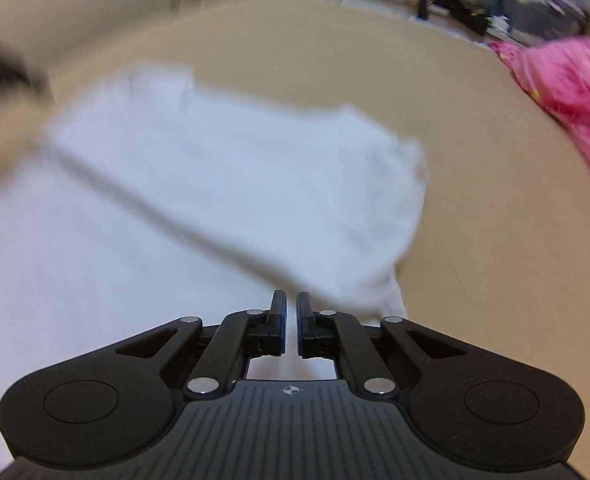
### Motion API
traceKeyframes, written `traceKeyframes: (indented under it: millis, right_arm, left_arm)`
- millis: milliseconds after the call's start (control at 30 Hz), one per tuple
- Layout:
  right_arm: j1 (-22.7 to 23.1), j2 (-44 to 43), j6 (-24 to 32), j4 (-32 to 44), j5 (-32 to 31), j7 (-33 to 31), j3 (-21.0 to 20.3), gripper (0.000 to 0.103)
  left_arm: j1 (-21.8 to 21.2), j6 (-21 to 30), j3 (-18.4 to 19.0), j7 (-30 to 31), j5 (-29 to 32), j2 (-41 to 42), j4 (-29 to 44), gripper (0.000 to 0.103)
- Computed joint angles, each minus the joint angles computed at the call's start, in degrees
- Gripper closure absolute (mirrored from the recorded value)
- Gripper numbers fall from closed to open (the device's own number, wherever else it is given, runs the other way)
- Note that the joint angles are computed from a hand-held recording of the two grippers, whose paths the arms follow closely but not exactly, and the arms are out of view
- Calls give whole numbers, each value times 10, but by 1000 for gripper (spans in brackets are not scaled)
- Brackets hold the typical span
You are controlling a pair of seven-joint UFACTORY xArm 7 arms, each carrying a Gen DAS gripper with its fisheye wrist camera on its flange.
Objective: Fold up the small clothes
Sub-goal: 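Grasp the other sleeve with the right gripper and fold it across the shirt, then grasp the shirt hem with the left gripper while the right gripper grasps the hem beside it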
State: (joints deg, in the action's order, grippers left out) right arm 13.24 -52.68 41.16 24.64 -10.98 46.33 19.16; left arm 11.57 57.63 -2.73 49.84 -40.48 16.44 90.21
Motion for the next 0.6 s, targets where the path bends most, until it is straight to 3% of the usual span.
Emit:
traceKeyframes:
  millis: [33,67,100,167,200,300,367,433,467,500,600]
  right_arm:
    - [-17,-24,-34,-14,-1,28,-1,84]
    - [-43,-37,-57,-21,-7,56,7,67]
    - [-82,-45,-84,-28,-18,96,24,60]
    - [-146,-31,-123,-34,-34,148,39,60]
    - [-172,-18,-134,-32,-42,168,45,60]
    - [-244,25,-195,-43,-51,249,55,60]
    - [-264,61,-256,-59,-44,285,40,59]
    - [-264,113,-335,-69,-36,280,12,68]
    - [-275,125,-355,-71,-35,278,17,99]
    - [-302,128,-366,-71,-38,285,38,99]
    - [-427,55,-434,-100,-17,381,159,100]
  left_arm:
    - [-4,9,-3,5,9,3,-1,89]
    - [-14,8,-3,3,31,6,-5,87]
    - [-29,-1,0,-11,68,12,-9,86]
    - [-65,-26,18,-43,139,25,-21,87]
    - [-53,-45,0,-39,138,21,-32,87]
    - [-53,-58,-5,-34,139,14,-40,87]
    - [-47,-59,-7,-21,133,14,-45,87]
    - [-43,-47,-8,-21,129,21,-35,87]
    - [-42,-41,-8,-24,128,25,-28,87]
    - [-42,-35,-8,-27,129,26,-23,87]
    - [-41,-46,-9,-14,127,18,-40,87]
